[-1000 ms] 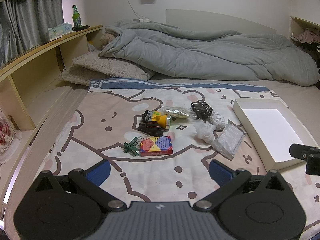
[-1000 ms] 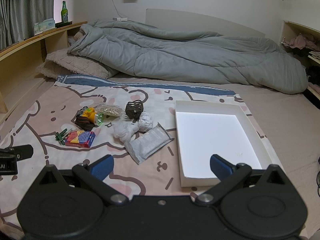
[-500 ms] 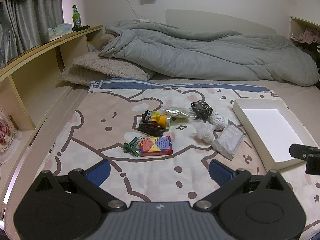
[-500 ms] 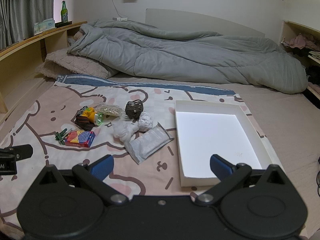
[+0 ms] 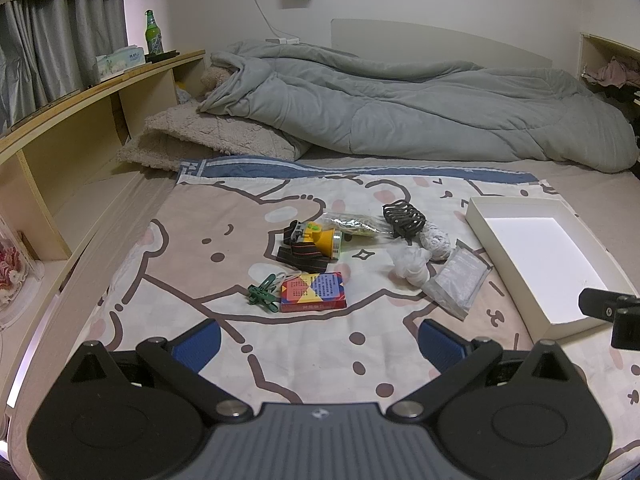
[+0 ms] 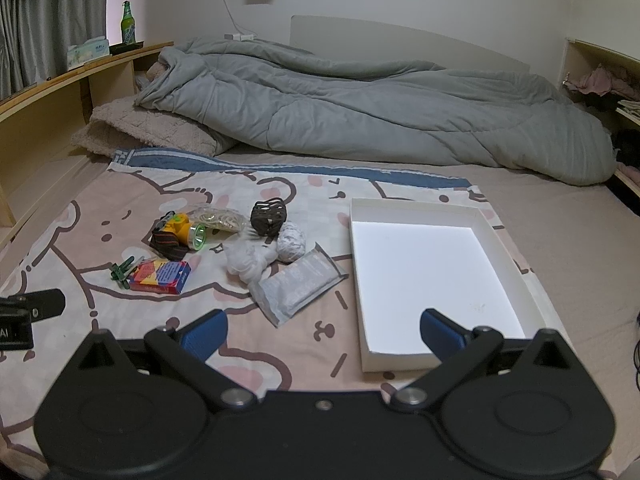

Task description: Organize objects

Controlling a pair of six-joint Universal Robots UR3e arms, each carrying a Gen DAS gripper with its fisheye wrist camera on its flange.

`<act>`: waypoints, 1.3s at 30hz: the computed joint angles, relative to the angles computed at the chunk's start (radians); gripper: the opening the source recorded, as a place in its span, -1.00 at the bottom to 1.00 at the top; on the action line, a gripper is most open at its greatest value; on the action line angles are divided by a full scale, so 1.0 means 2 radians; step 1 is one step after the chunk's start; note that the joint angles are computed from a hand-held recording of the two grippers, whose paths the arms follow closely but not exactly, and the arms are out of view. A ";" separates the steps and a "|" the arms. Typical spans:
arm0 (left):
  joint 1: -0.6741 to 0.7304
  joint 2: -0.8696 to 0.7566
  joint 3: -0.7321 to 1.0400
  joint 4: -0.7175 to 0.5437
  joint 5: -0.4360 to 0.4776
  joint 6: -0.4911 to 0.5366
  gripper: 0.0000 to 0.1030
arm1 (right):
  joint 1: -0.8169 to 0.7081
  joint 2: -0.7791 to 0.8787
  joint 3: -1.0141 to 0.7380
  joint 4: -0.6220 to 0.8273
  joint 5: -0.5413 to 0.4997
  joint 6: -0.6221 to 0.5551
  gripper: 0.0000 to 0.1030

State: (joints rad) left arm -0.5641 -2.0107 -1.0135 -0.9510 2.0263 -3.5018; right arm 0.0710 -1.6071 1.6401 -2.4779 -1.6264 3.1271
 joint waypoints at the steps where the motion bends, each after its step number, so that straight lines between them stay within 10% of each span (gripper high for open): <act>1: 0.000 0.000 0.000 0.000 0.000 0.000 1.00 | 0.000 0.000 0.000 0.000 0.000 0.000 1.00; 39: -0.008 -0.019 0.062 -0.007 0.027 0.019 1.00 | -0.002 -0.004 -0.015 0.000 0.006 -0.012 1.00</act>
